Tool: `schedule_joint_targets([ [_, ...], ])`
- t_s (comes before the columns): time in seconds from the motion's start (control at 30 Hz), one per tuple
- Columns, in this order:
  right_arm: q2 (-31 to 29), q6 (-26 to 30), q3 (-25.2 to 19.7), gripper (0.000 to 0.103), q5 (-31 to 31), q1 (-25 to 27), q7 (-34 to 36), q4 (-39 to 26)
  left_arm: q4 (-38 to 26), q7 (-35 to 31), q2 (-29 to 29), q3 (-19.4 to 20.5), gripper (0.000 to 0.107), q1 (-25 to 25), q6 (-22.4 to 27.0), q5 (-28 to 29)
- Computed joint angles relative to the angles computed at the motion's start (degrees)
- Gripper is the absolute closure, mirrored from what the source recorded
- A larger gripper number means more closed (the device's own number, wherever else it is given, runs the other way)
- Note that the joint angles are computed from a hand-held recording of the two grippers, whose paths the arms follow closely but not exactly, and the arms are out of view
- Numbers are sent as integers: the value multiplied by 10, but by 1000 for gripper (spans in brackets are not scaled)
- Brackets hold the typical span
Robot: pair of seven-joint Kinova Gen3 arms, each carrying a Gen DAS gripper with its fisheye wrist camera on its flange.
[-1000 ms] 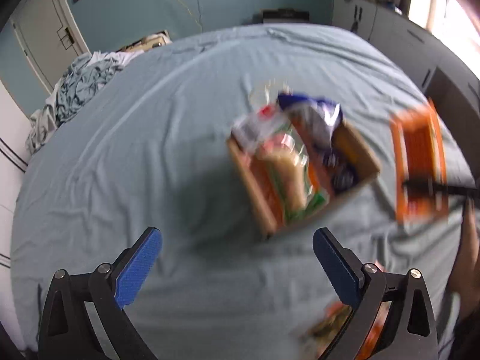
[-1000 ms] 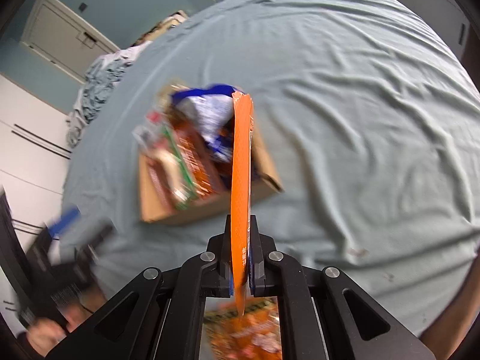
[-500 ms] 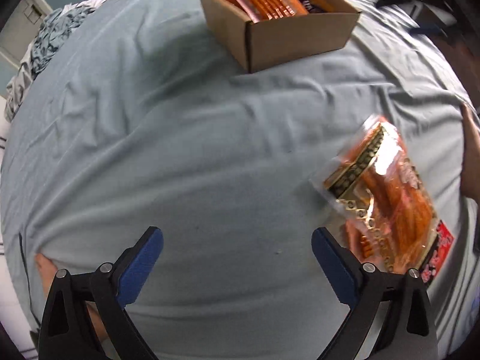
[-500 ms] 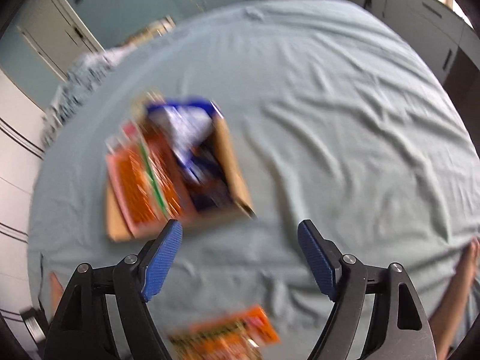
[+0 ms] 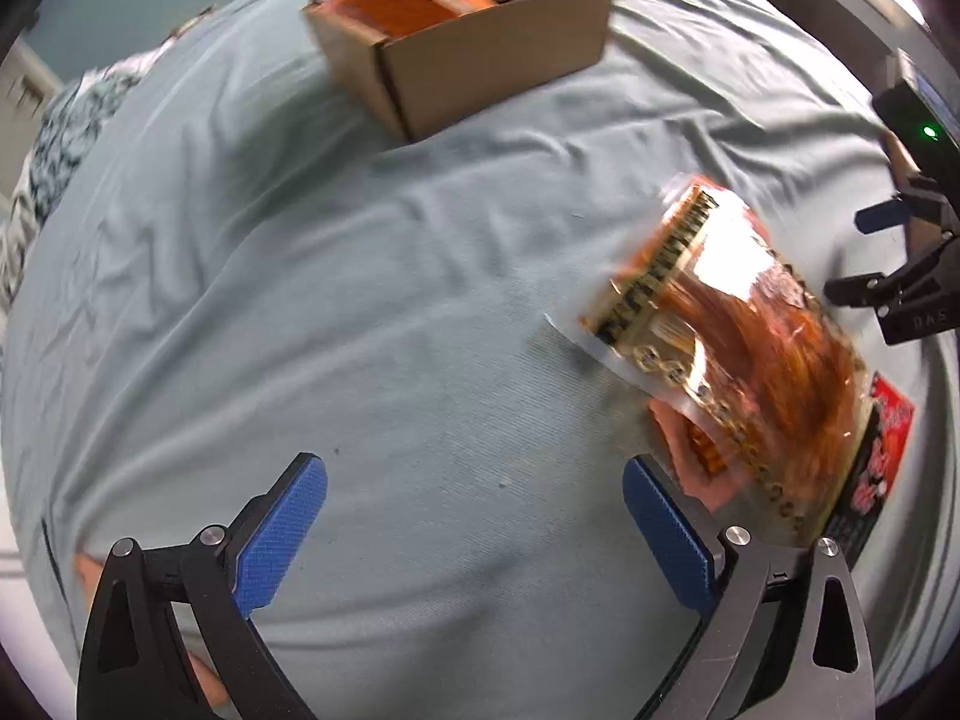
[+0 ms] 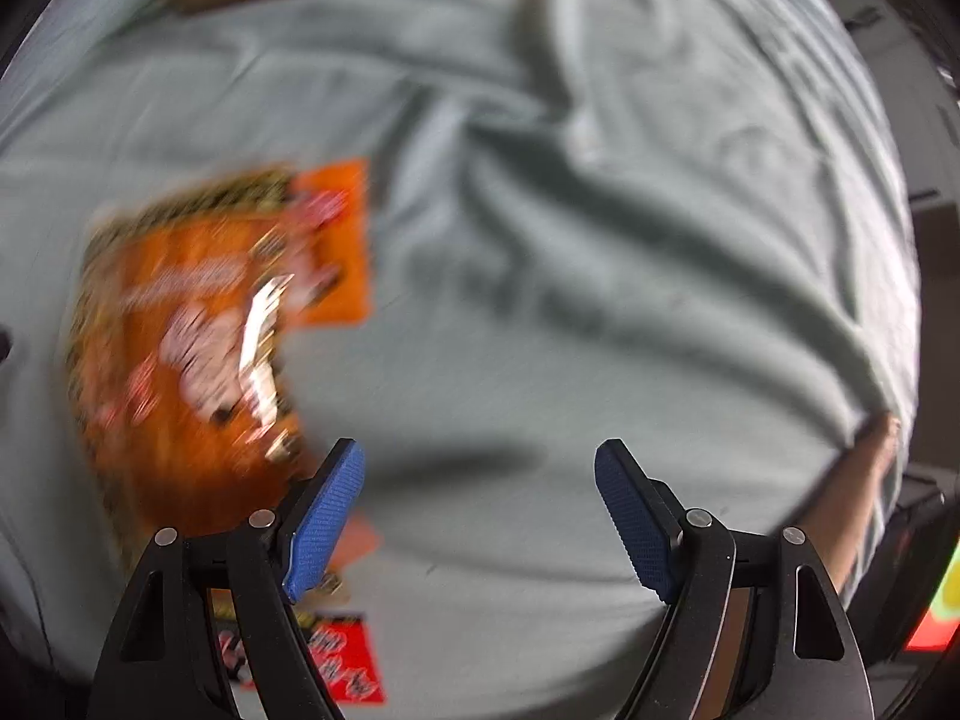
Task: Organize snacks
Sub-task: 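Grasp the large clear spicy-strip bag with the right tool and lift it, then grasp a pink stick tray with the left tool while right holds the large bag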
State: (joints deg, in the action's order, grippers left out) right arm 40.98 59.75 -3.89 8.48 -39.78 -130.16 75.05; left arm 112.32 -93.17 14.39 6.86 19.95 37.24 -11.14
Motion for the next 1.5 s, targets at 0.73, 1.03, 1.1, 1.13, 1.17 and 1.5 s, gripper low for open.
schedule_joint_targets([
  [0.73, 113, 7, -21, 0, -138, 15, -2, -204, -19, -57, -4, -7, 7, -58, -7, 46],
  [1.03, 128, 87, -30, 76, -138, 21, 52, -302, -27, -59, 9, -6, 7, -51, -2, 51],
  [1.1, 92, 43, -31, 80, -149, 28, 59, -251, -24, -61, 7, -3, 7, -46, -6, 49],
  [1.13, 74, 19, -40, 81, -146, 38, 59, -224, -23, -61, 6, -2, 7, -43, -7, 48],
  [1.17, 53, -4, -39, 81, -152, 45, 63, -198, -22, -64, 5, 0, 7, -40, -8, 47],
  [1.5, -128, -229, -19, 81, -151, 100, 17, 46, -24, -170, 33, 42, 7, -9, 13, 94],
])
